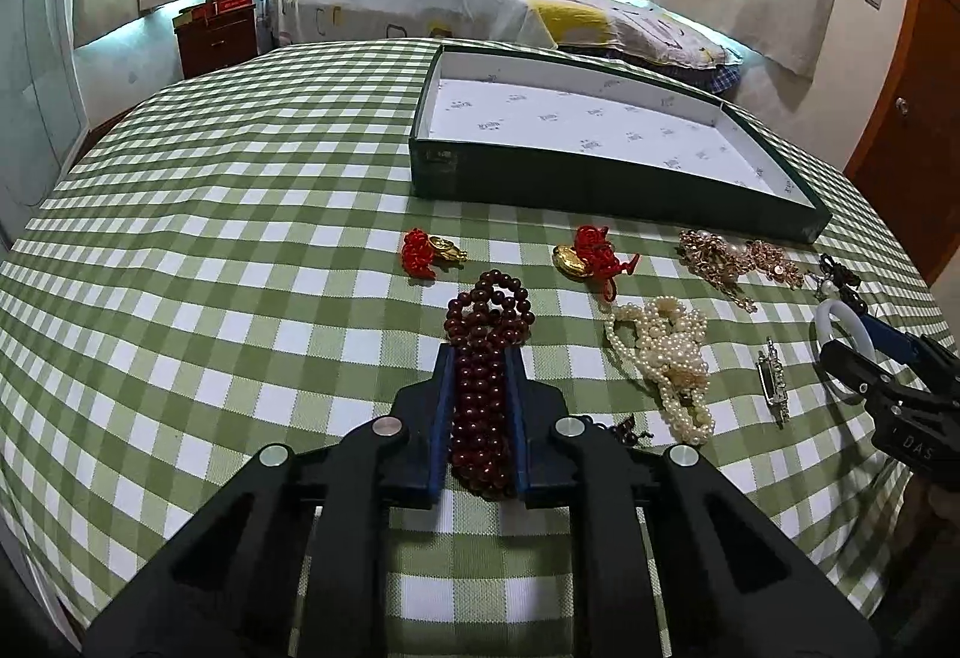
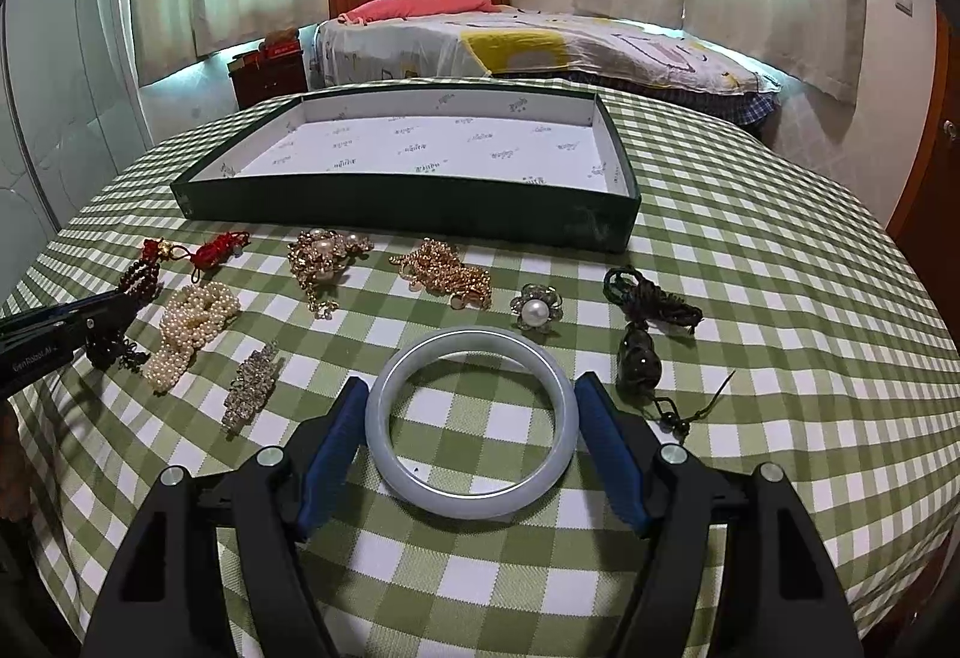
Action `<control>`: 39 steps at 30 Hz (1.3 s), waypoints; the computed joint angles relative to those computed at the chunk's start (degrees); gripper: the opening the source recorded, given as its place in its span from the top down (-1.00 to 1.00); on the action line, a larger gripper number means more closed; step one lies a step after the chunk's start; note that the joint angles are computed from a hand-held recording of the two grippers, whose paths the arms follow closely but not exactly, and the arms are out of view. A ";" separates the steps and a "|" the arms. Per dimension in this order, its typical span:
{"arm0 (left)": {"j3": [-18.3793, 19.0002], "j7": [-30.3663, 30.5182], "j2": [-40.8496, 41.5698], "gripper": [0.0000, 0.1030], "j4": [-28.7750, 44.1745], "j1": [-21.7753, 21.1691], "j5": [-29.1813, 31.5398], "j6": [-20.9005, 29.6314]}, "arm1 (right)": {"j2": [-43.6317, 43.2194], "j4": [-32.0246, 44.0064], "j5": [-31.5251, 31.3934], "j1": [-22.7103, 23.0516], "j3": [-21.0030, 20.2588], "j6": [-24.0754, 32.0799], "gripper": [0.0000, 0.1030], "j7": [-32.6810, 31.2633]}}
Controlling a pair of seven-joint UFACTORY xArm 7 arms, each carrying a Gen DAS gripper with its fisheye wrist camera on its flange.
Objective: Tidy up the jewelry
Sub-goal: 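Grasp the dark red bead mala with the left tool while the right tool grips the white jade bangle, then carry the mala and bangle into the green box and open both tools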
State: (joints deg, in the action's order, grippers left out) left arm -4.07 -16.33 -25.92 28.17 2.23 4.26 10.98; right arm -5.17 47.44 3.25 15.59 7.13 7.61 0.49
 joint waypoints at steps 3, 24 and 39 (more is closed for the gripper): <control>0.45 0.30 -0.28 0.77 -0.19 -0.59 -0.39 -0.13 | -0.52 -0.40 -0.14 -0.07 0.01 -0.45 -0.33 0.28; -1.43 -1.10 -3.91 0.78 2.25 0.51 0.87 -1.25 | -4.39 -0.52 6.03 3.08 -2.53 -4.06 -0.33 -3.19; -6.64 -8.16 17.32 0.78 25.48 6.82 11.63 -5.06 | 10.73 19.37 -0.55 -1.13 -0.93 -4.70 -0.33 -0.76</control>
